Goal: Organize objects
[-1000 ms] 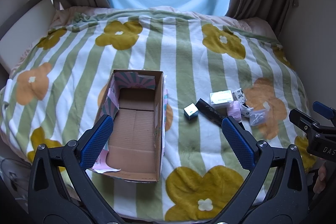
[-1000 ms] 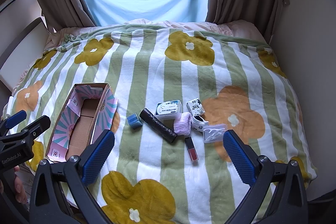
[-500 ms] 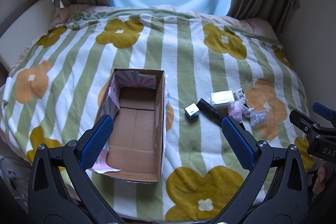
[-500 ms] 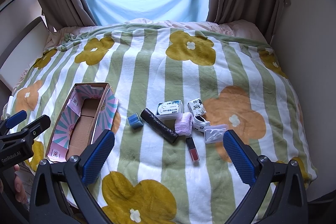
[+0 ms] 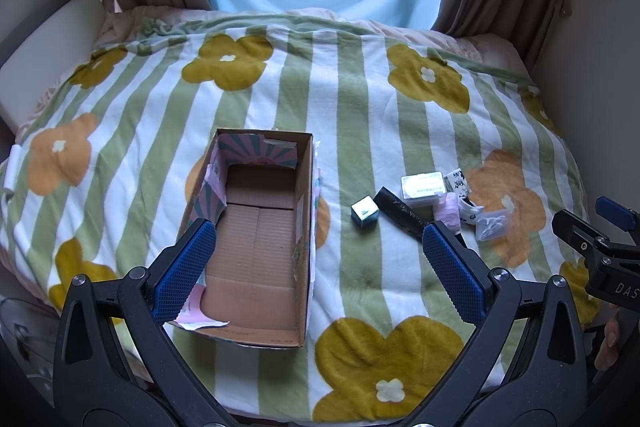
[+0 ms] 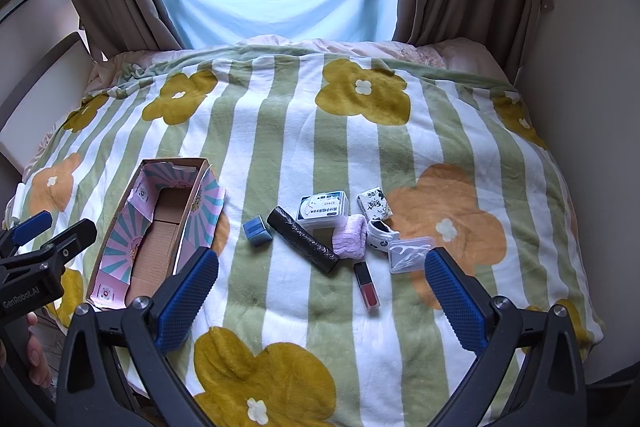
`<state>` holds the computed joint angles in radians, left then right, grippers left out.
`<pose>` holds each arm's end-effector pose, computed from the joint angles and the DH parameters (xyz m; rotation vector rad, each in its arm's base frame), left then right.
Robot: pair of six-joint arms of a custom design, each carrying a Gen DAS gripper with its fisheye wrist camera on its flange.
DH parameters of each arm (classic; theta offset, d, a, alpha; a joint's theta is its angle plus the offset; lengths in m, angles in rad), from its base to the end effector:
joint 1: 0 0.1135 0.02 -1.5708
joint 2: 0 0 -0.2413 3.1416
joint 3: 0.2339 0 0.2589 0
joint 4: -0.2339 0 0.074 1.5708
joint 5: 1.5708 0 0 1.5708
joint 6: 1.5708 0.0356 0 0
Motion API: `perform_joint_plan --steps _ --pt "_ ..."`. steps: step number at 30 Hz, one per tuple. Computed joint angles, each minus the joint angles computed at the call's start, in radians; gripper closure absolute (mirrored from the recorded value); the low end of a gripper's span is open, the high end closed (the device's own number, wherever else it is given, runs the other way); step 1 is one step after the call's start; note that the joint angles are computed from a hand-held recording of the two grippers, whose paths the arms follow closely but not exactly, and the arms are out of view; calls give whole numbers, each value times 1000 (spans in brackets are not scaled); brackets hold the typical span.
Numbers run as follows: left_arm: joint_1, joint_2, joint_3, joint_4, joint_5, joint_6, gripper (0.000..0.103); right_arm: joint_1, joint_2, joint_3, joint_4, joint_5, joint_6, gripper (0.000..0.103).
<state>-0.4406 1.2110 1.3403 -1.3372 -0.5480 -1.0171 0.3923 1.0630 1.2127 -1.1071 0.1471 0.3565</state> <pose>0.2016 -0.0745 0.3337 -0.8359 2.3649 0.2191 0.1920 0.0738 0.3319 0.0137 2.5171 0.1189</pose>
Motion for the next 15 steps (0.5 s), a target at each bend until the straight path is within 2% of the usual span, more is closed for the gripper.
perform_joint_plan --steps 15 --pt "5 -3 -5 9 4 9 1 3 -1 2 -4 3 -1 1"
